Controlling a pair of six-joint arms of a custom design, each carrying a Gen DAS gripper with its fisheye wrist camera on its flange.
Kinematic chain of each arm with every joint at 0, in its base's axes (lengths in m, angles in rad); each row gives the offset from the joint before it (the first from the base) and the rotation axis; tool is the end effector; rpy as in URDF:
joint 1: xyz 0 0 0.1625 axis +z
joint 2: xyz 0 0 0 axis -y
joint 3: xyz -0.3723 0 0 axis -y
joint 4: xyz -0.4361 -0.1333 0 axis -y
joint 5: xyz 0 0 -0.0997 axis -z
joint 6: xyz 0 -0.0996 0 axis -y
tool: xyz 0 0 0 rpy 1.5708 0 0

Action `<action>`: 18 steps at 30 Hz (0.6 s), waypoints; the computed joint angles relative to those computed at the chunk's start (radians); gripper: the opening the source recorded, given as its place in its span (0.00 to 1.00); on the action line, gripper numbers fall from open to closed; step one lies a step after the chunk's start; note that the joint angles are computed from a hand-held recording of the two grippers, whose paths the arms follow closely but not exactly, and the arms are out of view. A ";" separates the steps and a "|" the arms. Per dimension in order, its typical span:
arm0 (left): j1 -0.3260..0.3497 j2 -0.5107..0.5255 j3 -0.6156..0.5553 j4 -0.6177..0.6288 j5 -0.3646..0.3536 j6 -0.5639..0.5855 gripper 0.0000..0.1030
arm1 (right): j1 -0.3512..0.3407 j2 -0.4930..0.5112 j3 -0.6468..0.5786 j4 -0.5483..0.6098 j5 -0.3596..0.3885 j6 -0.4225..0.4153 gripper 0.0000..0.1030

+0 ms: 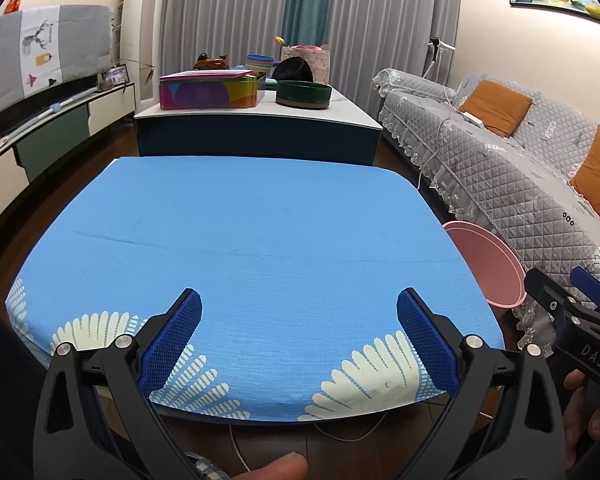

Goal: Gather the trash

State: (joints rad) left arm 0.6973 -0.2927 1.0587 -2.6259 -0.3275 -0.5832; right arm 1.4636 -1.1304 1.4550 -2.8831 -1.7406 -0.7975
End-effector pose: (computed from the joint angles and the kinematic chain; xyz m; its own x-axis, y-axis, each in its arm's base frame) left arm -0.4483 -0.6724 -0.0347 -0.7498 -0.2778 -0.6005 0.3856 0.5541 -0.7378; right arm 0.0400 -0.7173 0.3894 -0.7161 -0.2201 0.6624 -0.6493 0.5582 -0.5165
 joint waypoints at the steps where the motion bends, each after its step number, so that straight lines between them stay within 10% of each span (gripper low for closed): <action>1: -0.001 0.002 -0.002 -0.001 0.000 0.002 0.92 | -0.001 0.001 -0.002 0.000 0.000 0.000 0.95; 18: 0.001 0.009 -0.009 -0.017 0.001 0.022 0.92 | -0.003 -0.002 0.003 -0.011 0.002 -0.004 0.95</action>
State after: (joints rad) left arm 0.6981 -0.2841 1.0494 -2.6430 -0.3262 -0.5615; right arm 1.4608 -1.1328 1.4575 -2.8943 -1.7385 -0.8014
